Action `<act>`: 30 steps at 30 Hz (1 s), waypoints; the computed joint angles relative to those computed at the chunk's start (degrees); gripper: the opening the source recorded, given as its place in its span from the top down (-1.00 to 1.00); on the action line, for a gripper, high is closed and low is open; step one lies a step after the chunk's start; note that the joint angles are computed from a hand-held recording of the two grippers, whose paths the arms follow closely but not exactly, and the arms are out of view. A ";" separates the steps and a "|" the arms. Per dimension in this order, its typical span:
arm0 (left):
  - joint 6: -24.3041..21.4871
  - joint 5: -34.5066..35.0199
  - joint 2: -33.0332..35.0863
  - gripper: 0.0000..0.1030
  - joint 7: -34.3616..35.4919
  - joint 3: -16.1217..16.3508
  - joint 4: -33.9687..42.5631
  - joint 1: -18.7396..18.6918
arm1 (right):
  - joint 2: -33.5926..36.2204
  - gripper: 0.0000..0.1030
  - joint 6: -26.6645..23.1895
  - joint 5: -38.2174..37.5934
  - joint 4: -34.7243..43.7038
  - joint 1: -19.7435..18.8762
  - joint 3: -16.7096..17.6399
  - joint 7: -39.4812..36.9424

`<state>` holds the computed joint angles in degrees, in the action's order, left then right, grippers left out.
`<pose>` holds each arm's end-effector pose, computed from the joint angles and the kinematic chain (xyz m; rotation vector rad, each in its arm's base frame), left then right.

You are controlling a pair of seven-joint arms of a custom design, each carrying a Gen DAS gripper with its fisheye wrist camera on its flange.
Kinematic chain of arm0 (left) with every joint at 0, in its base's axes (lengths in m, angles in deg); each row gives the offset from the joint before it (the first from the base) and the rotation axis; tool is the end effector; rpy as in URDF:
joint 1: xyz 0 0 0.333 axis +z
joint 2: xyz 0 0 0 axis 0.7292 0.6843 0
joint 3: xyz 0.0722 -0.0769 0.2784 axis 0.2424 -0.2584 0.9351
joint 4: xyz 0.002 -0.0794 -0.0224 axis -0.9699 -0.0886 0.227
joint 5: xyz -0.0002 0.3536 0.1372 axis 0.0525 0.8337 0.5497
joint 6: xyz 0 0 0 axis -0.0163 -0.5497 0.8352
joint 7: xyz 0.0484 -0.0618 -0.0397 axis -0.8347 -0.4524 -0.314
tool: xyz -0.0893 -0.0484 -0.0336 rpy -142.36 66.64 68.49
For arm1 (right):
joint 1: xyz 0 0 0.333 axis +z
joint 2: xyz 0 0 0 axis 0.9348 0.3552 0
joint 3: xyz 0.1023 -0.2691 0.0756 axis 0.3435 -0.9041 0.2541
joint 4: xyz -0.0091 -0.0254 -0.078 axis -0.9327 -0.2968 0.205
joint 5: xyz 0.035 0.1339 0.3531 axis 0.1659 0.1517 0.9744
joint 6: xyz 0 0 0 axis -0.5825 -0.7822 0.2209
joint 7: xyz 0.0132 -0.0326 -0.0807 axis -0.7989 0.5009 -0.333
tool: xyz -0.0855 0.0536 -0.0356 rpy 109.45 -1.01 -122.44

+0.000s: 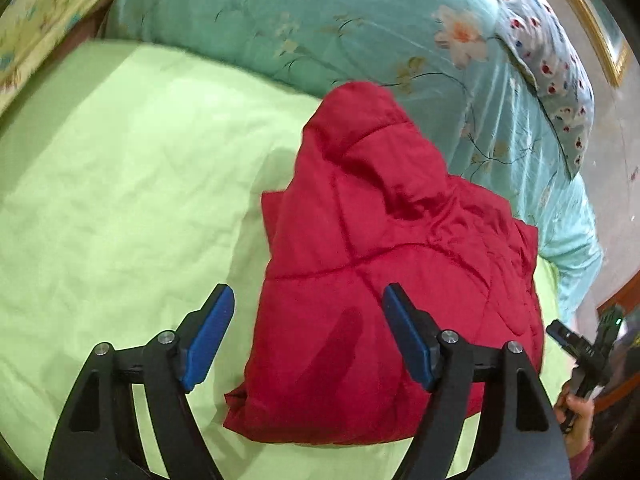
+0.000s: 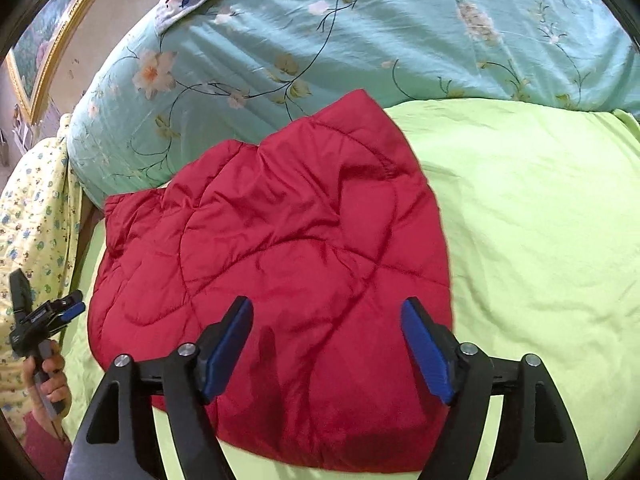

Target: Fold large clothes

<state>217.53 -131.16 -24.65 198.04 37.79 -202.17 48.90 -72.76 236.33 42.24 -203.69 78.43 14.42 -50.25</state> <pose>0.5296 0.0456 0.4318 -2.1744 1.5882 -1.0862 0.5532 0.0465 0.4170 -1.6308 1.5588 -0.3964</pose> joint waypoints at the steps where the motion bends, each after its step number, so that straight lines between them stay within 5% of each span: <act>1: -1.42 -1.23 0.67 -0.49 0.41 0.41 0.67 0.17 | -0.03 -0.60 -0.08 0.46 -0.04 -0.17 -0.12 -0.49; 5: -4.90 -5.18 2.35 -0.49 2.01 0.46 1.93 1.38 | 0.43 -0.69 -1.97 1.80 0.09 -1.36 -1.07 -0.38; 11: -16.09 -12.77 6.83 -0.49 6.37 0.18 6.87 4.82 | 4.06 -0.72 -11.66 5.62 3.52 -5.08 -2.22 1.30; 23: -20.57 -17.30 11.02 -0.70 8.53 -1.95 10.29 8.51 | 14.50 -0.78 -27.07 3.28 12.97 -11.62 -0.86 10.76; 30: -27.40 -20.69 15.03 -0.75 9.68 -2.88 13.90 10.57 | 17.21 -0.92 -29.38 1.33 16.31 -12.97 1.14 11.68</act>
